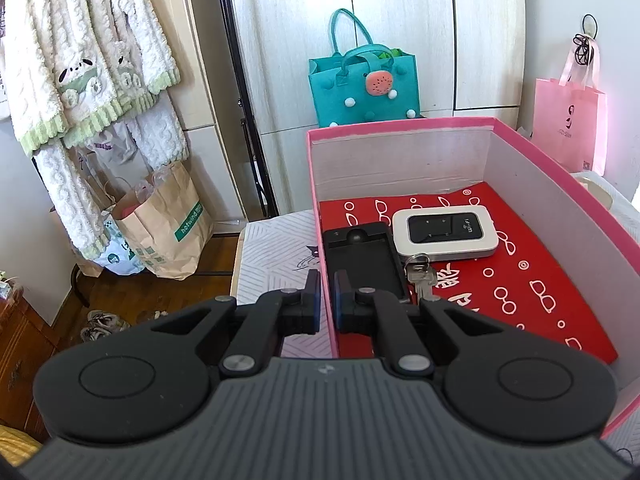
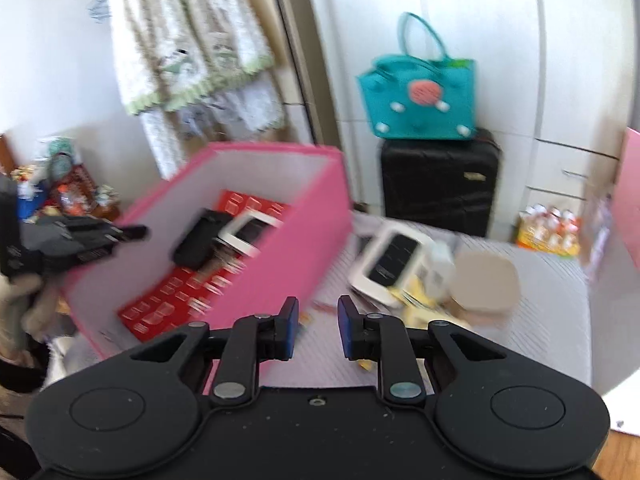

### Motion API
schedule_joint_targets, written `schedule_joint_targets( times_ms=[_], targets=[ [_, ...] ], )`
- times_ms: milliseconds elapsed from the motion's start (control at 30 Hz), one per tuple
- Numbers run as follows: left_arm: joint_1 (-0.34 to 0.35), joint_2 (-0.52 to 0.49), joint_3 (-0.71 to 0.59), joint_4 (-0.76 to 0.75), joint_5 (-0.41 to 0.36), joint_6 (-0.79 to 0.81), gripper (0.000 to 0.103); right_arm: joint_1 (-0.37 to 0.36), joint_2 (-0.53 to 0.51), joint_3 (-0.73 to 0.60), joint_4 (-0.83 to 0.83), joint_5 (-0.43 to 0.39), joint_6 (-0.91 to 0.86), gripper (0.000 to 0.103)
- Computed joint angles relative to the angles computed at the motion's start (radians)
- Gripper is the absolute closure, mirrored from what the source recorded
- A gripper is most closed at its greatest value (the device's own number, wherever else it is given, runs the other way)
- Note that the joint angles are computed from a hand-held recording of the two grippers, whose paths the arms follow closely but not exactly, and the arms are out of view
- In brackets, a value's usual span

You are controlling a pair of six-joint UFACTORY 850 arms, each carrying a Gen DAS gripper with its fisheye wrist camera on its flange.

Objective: Organize rigid objects
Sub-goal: 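Grasp the purple starfish with the right tool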

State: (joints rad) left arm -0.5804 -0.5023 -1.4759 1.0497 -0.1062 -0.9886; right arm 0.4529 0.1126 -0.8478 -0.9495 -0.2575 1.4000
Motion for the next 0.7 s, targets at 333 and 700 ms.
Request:
schedule_joint_targets(
  times_ms=[333, 700],
  targets=[
    [-0.012, -0.004, -0.005, 0.097, -0.037, -0.088, 0.096, -0.016, -0.076, 0.058, -0.254, -0.003, 0.279, 0.065],
    [-0.014, -0.003, -0.005, 0.101, -0.044, -0.088, 0.096, 0.019, -0.197, -0.004, -0.490, -0.091, 0.435, 0.051]
  ],
)
